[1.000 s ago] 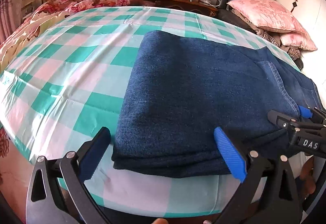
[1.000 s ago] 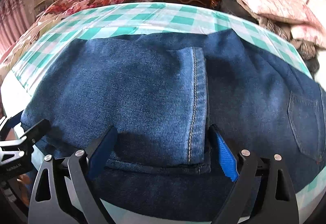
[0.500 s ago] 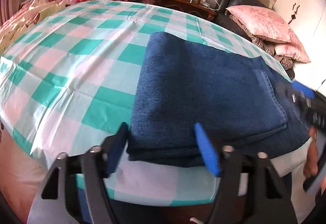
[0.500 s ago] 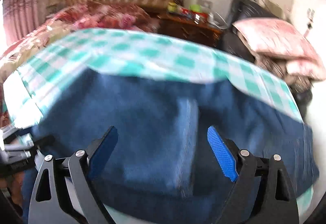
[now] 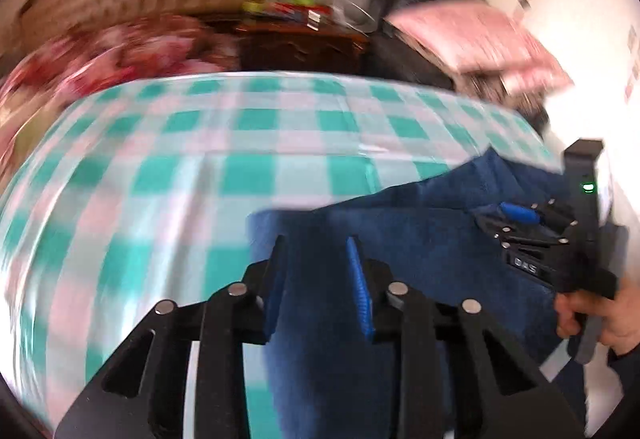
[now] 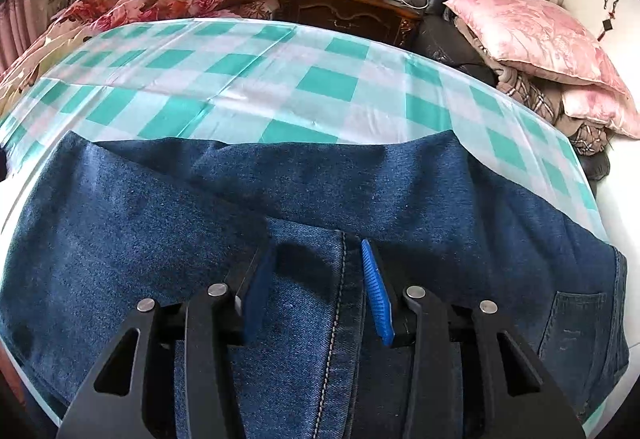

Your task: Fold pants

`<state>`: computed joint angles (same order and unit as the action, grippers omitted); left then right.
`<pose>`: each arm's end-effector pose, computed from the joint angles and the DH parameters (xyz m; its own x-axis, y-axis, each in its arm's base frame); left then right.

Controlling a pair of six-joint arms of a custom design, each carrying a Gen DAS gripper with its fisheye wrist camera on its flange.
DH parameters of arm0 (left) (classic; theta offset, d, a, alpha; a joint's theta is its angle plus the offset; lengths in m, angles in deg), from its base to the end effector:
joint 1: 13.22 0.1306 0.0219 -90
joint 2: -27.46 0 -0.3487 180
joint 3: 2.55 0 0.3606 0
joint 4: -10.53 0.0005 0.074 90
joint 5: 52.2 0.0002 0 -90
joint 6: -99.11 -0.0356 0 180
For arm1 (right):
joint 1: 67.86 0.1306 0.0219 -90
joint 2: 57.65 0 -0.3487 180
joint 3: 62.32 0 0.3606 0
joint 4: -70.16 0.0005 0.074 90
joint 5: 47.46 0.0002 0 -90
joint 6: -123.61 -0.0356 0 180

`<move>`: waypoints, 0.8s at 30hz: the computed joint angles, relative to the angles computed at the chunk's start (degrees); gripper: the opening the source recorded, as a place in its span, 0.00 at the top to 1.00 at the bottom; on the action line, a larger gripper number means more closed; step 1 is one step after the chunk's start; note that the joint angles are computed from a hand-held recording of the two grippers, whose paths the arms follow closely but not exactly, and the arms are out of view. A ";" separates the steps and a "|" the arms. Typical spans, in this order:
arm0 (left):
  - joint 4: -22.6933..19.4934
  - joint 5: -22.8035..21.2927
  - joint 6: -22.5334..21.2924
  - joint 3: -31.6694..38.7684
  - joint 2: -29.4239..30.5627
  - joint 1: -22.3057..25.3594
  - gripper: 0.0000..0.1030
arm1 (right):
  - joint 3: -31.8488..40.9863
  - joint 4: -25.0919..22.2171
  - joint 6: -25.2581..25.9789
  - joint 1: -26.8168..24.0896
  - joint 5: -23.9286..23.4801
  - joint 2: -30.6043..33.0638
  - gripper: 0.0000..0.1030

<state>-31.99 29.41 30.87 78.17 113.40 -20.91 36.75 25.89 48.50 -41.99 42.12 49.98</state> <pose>0.4264 -0.0528 0.3646 -0.6942 -0.2763 -0.6646 -0.2393 0.9595 -0.1490 0.4951 0.2398 0.3218 -0.5798 -0.5667 -0.5854 -0.6098 0.7783 -0.1496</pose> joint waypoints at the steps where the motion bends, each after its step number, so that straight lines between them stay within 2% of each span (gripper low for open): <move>1: -0.77 1.44 -2.10 2.16 2.73 0.59 0.72 | 0.24 -0.23 -0.25 -0.11 -0.28 0.17 0.59; 2: -2.70 2.08 -3.88 4.67 5.83 1.26 0.72 | 0.58 -0.56 -0.30 -0.28 -0.52 0.41 0.57; 4: -6.31 -0.73 -4.49 7.60 10.01 2.48 0.73 | 1.18 -0.89 -0.34 -0.59 -0.94 0.84 0.53; 6: -5.32 -1.29 -2.53 6.37 9.80 4.11 0.72 | 1.31 -0.94 -0.42 -0.79 -1.21 0.96 0.51; 7: -5.50 -2.27 -1.32 5.80 9.18 4.42 0.67 | 1.44 -1.03 -0.52 -0.87 -1.40 1.06 0.49; 8: -5.34 -3.52 0.21 4.55 7.68 4.54 0.64 | 1.55 -1.06 -0.63 -0.98 -1.50 1.15 0.46; 10: -2.32 -1.97 2.83 -0.30 2.43 4.22 0.59 | 1.83 -1.23 -1.19 -1.10 -1.47 1.39 0.44; 13: -2.15 -1.64 9.06 -7.30 -4.74 2.33 0.59 | 1.82 -1.15 -1.42 -1.23 -1.70 1.42 0.44; 14: -1.54 -0.66 12.43 -11.00 -8.16 1.39 0.59 | 1.76 -1.10 -1.51 -1.27 -1.81 1.39 0.44; 18: -0.98 -0.98 20.79 -19.08 -15.65 -3.16 0.59 | 0.93 0.01 -1.21 -1.05 -1.25 0.95 0.44; 22: -0.34 -3.21 23.44 -20.69 -17.39 -6.23 0.64 | 0.70 0.25 -1.41 -1.23 -1.80 0.86 0.44; 24: 0.58 -1.14 23.67 -21.05 -17.60 -6.04 0.76 | 0.95 -0.10 -1.43 -1.27 -1.93 1.00 0.43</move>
